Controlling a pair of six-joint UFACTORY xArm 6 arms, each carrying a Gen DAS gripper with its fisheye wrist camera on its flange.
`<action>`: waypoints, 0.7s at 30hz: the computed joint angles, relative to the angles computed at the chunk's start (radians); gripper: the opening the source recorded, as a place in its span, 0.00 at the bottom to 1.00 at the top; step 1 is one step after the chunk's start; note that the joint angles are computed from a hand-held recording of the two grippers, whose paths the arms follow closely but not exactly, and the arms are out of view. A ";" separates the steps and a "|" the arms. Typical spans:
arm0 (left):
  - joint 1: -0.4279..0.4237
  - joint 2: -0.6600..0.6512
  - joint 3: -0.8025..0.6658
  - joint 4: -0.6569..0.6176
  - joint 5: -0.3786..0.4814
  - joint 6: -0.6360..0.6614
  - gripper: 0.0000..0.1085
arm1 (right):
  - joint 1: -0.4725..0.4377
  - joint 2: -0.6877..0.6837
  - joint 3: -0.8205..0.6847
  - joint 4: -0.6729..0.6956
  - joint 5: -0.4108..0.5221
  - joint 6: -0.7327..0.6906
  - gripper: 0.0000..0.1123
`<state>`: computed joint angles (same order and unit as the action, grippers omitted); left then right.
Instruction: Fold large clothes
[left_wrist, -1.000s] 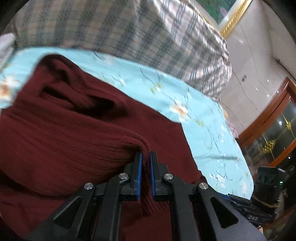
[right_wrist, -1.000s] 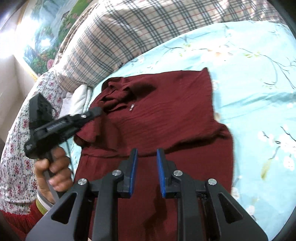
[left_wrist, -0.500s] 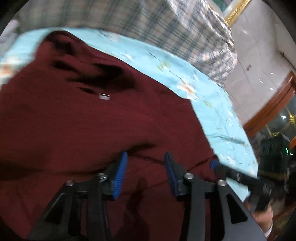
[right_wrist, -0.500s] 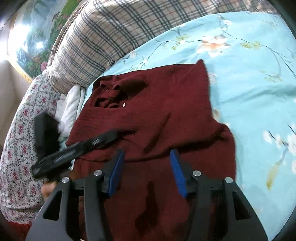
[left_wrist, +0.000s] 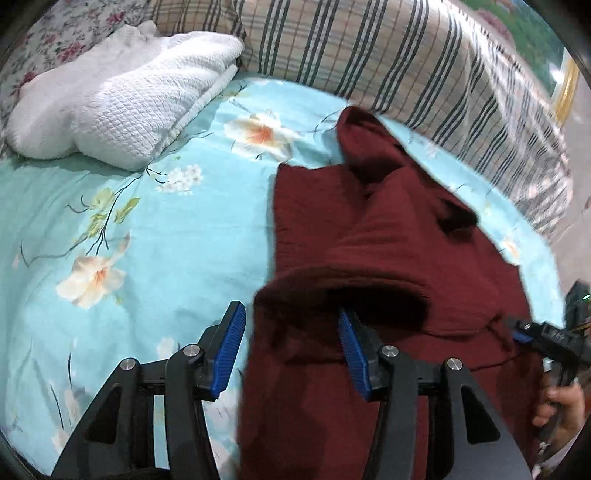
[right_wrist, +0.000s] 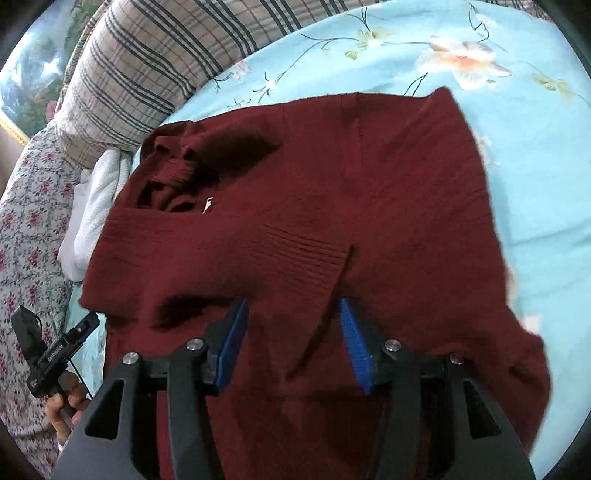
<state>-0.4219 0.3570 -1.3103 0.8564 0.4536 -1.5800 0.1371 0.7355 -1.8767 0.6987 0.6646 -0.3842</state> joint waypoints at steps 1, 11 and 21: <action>0.009 0.016 -0.011 -0.025 -0.006 0.037 0.48 | 0.000 0.009 -0.016 -0.002 0.011 0.003 0.08; -0.004 0.076 -0.085 0.005 0.076 0.030 0.22 | -0.062 -0.288 0.260 0.275 -0.111 -0.314 0.03; -0.008 0.054 -0.049 0.027 0.075 -0.029 0.19 | -0.075 -0.173 0.209 0.011 -0.105 -0.105 0.03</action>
<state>-0.4304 0.4110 -1.3597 0.8838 0.5287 -1.6093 0.0620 0.5626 -1.6677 0.7093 0.5593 -0.4890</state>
